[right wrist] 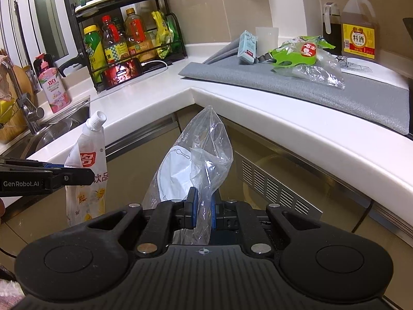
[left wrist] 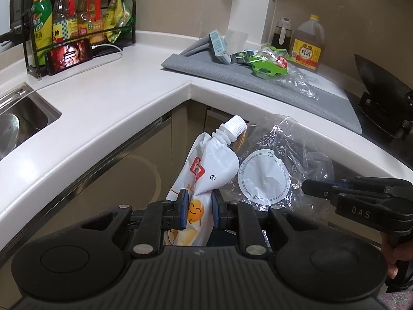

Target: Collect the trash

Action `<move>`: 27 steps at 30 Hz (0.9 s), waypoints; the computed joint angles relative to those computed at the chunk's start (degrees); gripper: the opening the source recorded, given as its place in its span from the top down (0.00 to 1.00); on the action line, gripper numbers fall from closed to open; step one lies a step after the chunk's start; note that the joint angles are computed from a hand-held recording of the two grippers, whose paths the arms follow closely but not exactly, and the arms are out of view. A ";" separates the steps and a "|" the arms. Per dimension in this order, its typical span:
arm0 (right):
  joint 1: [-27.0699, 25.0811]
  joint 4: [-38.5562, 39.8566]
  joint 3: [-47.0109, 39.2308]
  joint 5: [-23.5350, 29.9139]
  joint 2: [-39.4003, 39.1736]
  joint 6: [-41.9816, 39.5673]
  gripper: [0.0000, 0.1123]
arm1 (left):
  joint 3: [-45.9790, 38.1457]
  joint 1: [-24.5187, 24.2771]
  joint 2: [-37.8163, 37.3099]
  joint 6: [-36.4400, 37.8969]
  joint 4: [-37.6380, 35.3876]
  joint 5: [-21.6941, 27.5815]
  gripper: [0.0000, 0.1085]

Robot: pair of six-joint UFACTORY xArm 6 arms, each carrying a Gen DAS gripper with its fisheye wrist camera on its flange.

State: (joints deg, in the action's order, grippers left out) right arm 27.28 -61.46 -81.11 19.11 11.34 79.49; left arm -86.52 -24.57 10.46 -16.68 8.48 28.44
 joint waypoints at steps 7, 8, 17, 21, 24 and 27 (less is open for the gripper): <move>-0.33 2.67 -1.16 0.83 1.46 -2.48 0.90 | -2.30 0.58 1.85 -1.91 1.18 3.65 0.81; -0.41 3.00 -1.41 0.97 1.78 -2.90 0.90 | -2.84 0.63 2.28 -2.17 1.35 4.39 0.81; -0.59 9.42 -4.75 2.49 5.75 -10.36 0.90 | -8.82 0.82 7.32 -1.63 1.17 9.79 0.81; -0.73 12.23 -6.36 3.41 7.69 -13.76 0.90 | -12.24 0.78 10.09 -0.88 0.55 12.73 0.81; -0.76 14.94 -7.71 4.13 9.39 -16.59 0.90 | -14.11 0.94 11.92 -0.15 -0.07 14.23 0.81; -0.61 17.97 -9.52 5.16 11.37 -19.69 0.90 | -15.68 1.15 13.77 0.30 -0.49 15.36 0.81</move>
